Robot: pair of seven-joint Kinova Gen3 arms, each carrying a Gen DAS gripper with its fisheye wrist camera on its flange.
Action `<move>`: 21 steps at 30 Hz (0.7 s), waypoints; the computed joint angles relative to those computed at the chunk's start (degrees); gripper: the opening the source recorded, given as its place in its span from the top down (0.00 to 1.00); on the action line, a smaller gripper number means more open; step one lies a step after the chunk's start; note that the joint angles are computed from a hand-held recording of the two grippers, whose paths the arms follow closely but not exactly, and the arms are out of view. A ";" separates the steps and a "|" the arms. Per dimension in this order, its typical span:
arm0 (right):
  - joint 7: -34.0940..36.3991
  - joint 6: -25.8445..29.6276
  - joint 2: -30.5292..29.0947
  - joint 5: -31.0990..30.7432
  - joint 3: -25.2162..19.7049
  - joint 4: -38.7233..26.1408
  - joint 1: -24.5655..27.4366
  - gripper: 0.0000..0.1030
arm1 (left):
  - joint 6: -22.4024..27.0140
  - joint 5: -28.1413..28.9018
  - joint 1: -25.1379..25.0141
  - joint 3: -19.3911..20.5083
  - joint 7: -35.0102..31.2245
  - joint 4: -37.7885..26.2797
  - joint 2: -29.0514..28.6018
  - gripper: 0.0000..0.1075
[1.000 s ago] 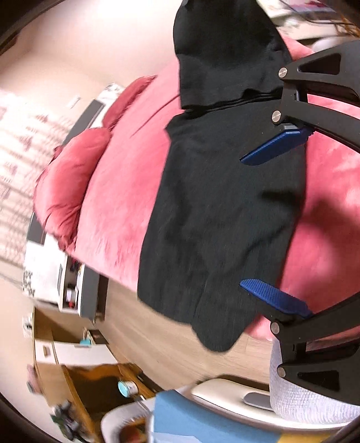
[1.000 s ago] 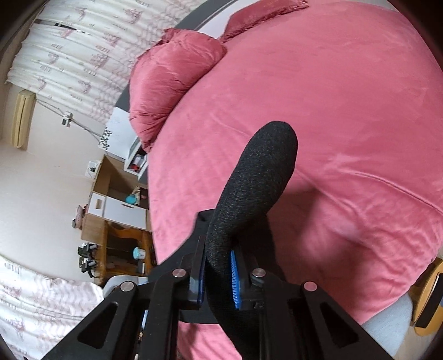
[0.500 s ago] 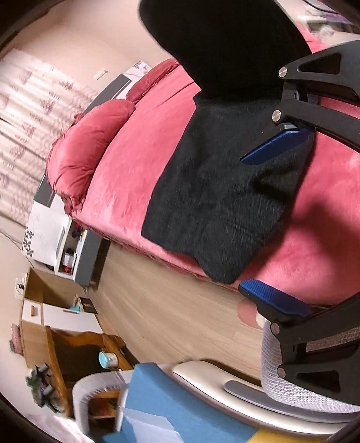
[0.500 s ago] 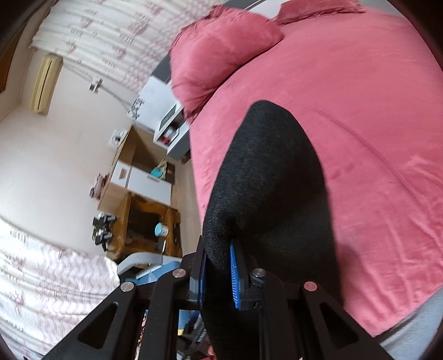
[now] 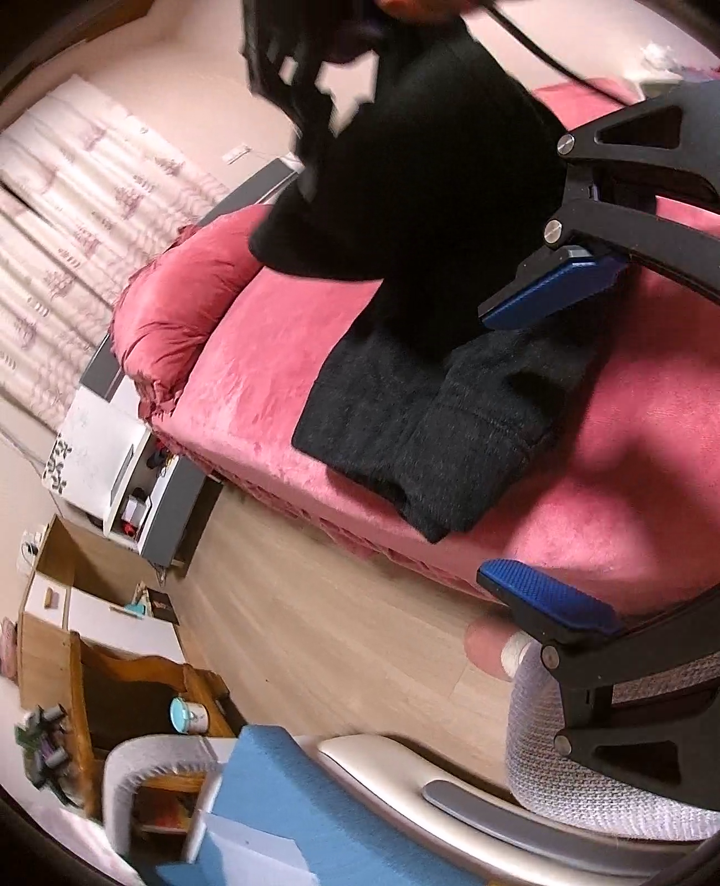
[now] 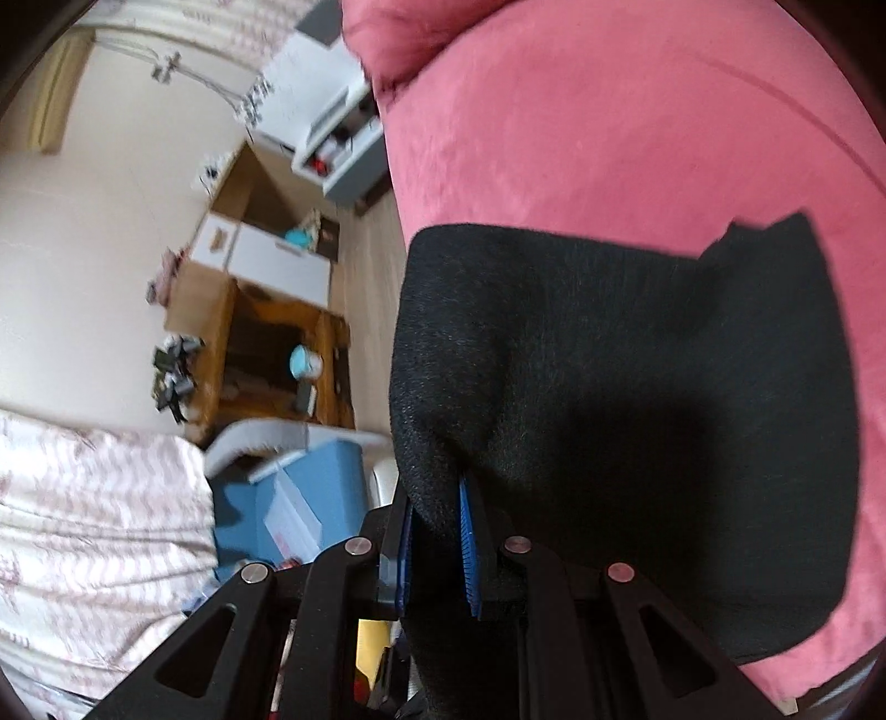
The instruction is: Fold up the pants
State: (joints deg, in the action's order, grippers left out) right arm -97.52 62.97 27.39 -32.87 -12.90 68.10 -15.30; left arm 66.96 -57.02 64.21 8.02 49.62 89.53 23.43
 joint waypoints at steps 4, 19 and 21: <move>-1.03 -2.62 2.01 -0.06 -0.31 1.65 -1.61 0.85 | -1.13 0.48 -0.41 -0.17 3.27 1.94 -0.78 0.20; 10.98 -6.10 6.97 -7.58 -5.44 5.88 1.15 0.61 | -3.36 -4.53 -0.75 0.79 14.69 7.60 -2.67 0.21; 15.64 -6.91 5.77 -8.69 -8.30 7.98 4.46 0.61 | -3.48 -7.25 -0.13 0.90 17.86 9.13 -3.29 0.22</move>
